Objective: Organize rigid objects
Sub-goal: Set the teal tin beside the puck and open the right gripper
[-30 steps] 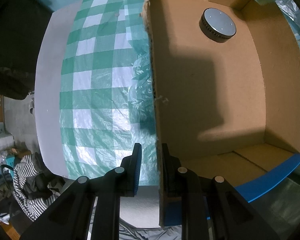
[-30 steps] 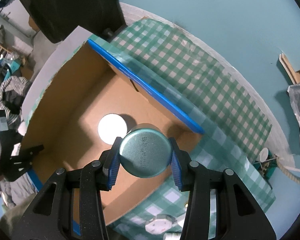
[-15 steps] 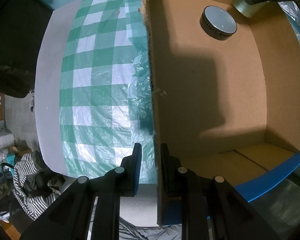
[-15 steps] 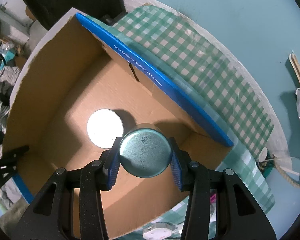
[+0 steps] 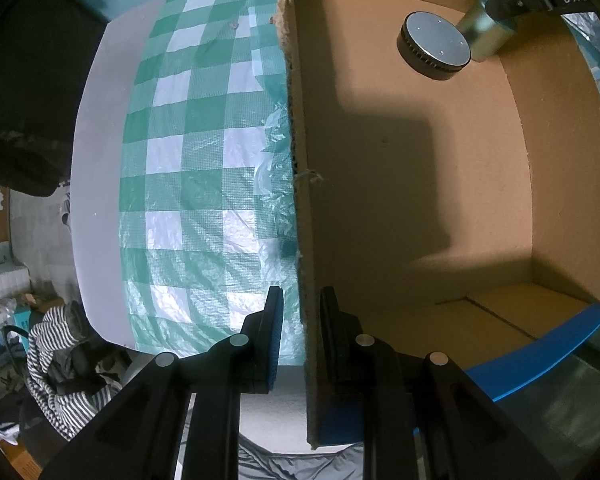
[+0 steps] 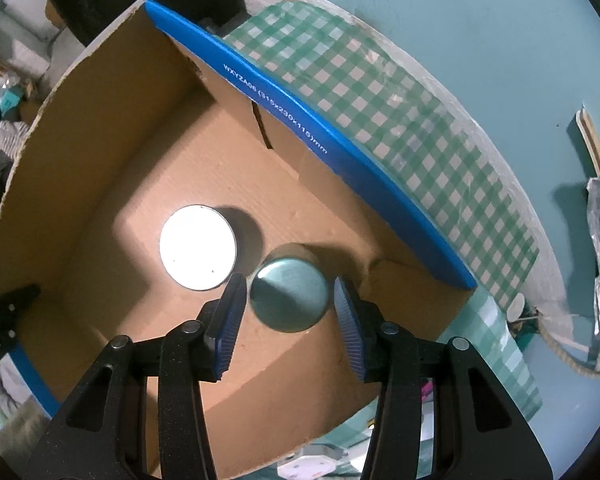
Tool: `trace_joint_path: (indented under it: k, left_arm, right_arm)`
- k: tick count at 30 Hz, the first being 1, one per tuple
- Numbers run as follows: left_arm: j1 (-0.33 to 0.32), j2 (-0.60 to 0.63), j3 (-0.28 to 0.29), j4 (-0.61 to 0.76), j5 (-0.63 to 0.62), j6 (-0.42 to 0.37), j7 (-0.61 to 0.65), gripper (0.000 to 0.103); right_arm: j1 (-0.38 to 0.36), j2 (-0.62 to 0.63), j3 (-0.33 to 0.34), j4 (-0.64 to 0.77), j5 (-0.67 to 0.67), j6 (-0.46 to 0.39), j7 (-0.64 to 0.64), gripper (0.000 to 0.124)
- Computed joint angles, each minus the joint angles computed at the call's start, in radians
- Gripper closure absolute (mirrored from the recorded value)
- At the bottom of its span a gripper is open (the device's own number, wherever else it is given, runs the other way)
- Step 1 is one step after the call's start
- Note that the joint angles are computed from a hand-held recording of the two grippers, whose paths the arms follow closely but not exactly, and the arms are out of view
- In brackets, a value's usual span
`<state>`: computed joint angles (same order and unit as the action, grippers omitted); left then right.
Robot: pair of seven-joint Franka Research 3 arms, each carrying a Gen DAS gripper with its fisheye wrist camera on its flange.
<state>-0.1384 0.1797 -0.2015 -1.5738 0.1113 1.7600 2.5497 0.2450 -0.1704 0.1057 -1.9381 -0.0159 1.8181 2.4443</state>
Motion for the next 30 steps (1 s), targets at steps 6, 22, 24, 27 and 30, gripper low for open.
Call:
trace_joint_path:
  k: [6,22,24,27,30]
  left_arm:
    - [0.001,-0.010,0.000,-0.016,0.002,0.009,0.003,0.084]
    - [0.002,-0.035,0.002,-0.035,-0.008,0.017,0.019,0.084]
    - [0.002,-0.038,0.002,-0.039,-0.009,0.020,0.018,0.084]
    - [0.001,-0.040,0.003,-0.041,-0.009,0.021,0.018,0.084]
    - [0.001,-0.043,0.003,-0.043,-0.011,0.023,0.019,0.084]
  right_arm:
    - [-0.001,-0.019,0.004,-0.007,-0.005,0.010,0.030,0.072]
    - [0.001,-0.123,0.048,0.002,-0.051,-0.011,0.085,0.067]
    - [0.000,-0.143,0.054,-0.002,-0.056,-0.018,0.094,0.066]
    - [-0.002,-0.176,0.063,-0.014,-0.059,-0.030,0.103,0.066]
    - [-0.007,-0.210,0.075,-0.028,-0.062,-0.047,0.118,0.066]
